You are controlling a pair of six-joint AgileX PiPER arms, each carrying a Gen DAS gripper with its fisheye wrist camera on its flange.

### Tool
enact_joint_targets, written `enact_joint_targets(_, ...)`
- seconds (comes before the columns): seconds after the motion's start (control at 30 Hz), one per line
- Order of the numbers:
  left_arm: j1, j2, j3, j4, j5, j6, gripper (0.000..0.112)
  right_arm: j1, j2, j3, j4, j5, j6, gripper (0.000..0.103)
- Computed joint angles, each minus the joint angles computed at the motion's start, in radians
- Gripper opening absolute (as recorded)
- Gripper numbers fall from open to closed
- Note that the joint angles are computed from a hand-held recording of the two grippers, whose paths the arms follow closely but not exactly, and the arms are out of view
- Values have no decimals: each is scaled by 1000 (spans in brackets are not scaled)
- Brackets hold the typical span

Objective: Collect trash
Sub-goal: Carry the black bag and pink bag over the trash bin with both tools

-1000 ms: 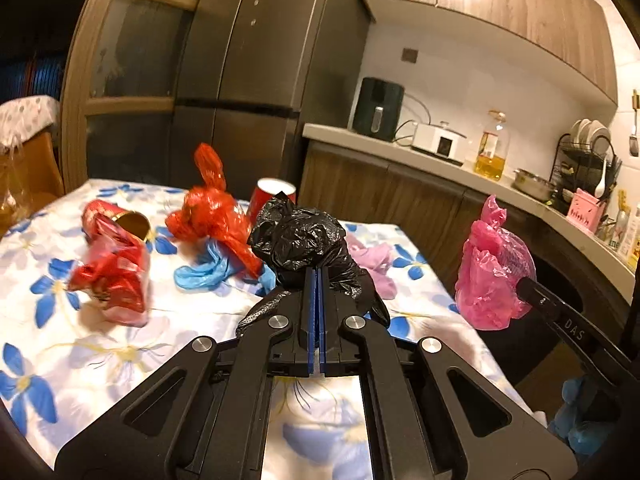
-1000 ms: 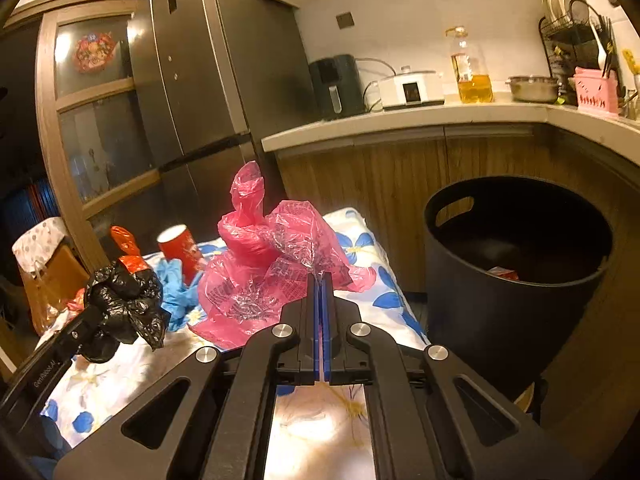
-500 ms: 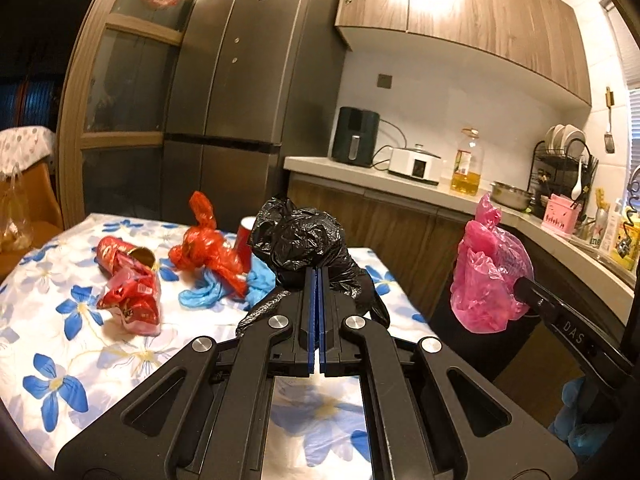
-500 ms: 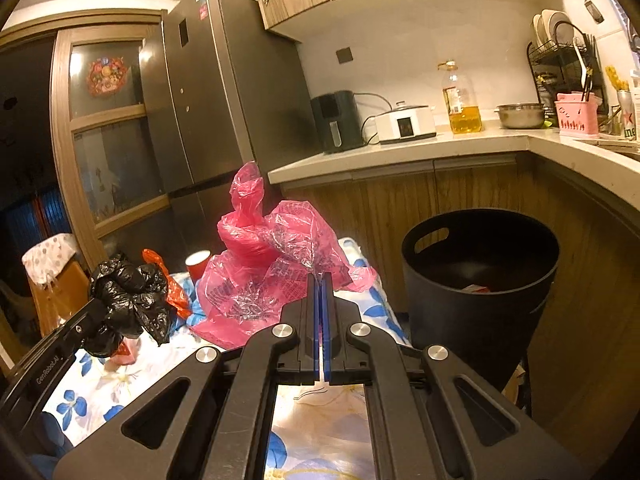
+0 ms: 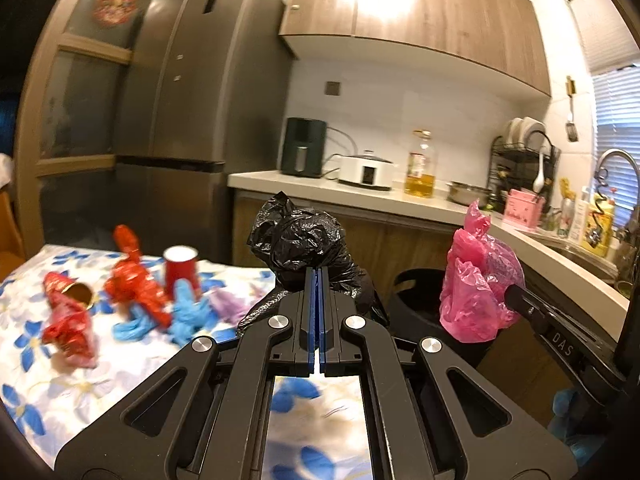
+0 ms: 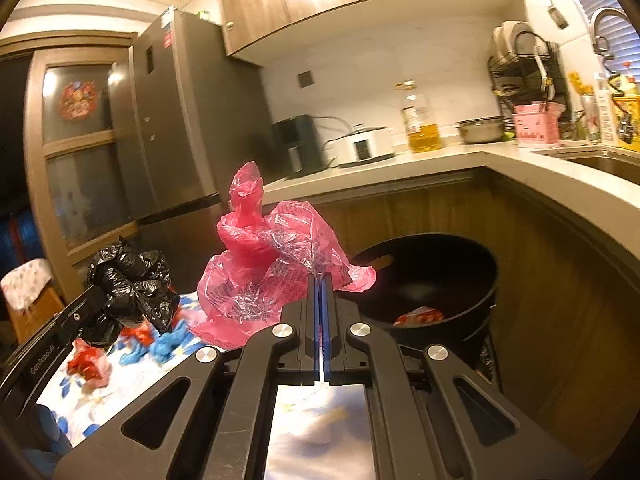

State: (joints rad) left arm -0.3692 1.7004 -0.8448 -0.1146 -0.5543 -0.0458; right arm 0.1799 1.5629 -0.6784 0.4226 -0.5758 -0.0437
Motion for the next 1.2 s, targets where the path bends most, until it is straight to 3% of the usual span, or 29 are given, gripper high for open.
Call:
enact_joint_targets(0.53, -151, 288, -452, 118, 153, -74, 0, -223, 85, -107, -23, 42, 37, 2)
enact_joint_targets(0.9, -165, 462, -689, 284, 258, -234, 0, -238, 160, -195, 20, 56, -18, 2)
enact_joint_targets(1.2, -167, 529, -775, 399, 291, -331, 0, -257, 203, -234, -4, 75, 9, 2)
